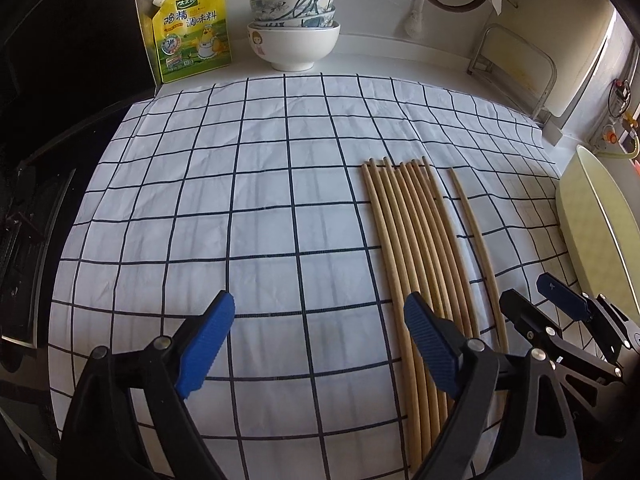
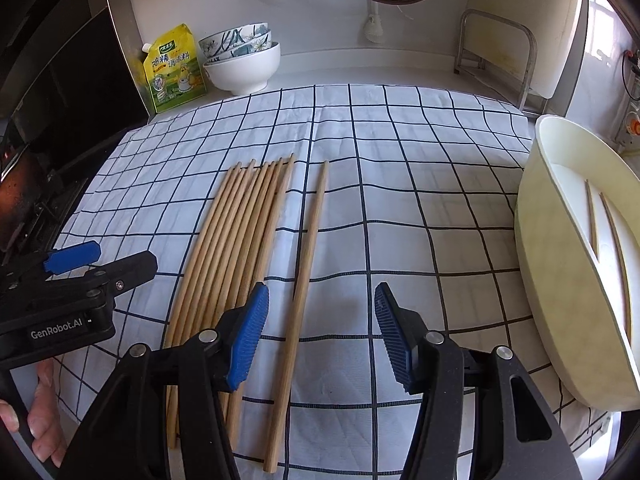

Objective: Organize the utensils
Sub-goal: 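Close the right tool on one chopstick while the left tool grasps another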

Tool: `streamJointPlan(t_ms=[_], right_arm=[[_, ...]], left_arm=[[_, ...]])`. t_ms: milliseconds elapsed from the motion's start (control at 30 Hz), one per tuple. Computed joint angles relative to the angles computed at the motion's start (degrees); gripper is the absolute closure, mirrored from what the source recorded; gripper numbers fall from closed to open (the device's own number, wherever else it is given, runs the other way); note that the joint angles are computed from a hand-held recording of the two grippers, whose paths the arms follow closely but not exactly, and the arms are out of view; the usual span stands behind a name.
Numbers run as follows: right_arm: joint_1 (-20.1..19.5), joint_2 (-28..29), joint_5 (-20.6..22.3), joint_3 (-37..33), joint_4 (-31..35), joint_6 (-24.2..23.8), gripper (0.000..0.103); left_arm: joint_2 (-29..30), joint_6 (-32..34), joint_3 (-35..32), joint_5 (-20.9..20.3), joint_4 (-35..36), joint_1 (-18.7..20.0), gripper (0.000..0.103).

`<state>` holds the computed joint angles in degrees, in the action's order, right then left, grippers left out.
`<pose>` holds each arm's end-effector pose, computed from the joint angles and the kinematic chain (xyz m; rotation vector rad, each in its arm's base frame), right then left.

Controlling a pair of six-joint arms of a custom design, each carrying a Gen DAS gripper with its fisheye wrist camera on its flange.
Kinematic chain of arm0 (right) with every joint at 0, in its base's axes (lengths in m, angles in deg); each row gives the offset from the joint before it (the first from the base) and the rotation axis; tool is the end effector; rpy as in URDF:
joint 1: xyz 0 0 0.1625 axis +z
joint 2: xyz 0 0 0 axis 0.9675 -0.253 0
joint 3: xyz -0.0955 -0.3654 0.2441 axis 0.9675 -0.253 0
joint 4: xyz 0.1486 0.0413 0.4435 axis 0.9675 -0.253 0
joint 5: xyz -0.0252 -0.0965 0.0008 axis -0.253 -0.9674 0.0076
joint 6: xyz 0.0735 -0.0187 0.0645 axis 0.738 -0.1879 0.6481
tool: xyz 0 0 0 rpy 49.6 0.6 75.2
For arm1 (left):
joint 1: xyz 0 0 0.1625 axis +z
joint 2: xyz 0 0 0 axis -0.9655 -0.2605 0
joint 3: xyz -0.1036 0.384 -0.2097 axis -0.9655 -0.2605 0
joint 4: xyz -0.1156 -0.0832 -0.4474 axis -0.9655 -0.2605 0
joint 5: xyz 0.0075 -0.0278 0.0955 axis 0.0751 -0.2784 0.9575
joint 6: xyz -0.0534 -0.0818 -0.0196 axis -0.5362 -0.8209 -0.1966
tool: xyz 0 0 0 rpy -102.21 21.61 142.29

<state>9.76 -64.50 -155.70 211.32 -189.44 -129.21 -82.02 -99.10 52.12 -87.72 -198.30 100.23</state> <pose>0.0577 -0.3905 0.2821 0.5055 -2.3366 0.6684 -0.3674 -0.3997 0.0087 0.2181 2.3433 -0.6600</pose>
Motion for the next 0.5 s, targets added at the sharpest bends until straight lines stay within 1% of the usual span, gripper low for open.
streamJointPlan(t_ms=[67, 133, 233, 500], right_arm=[[0.0, 1.6, -1.5, 0.2, -2.6, -0.5, 0.050], [-0.3, 2.4, -1.7, 0.4, -4.0, -1.4, 0.050], [-0.4, 4.1, -2.7, 0.9, -7.9, -3.5, 0.050], [-2.3, 2.1, -1.6, 0.7, -6.8, -2.7, 0.050]], left_arm=[[0.3, -0.4, 0.0, 0.2, 0.4, -0.1, 0.018], [0.6, -0.5, 0.0, 0.3, 0.6, -0.1, 0.018], [1.0, -0.6, -0.2, 0.4, 1.6, -0.1, 0.018], [1.6, -1.0, 0.0, -0.3, 0.6, 0.1, 0.018]])
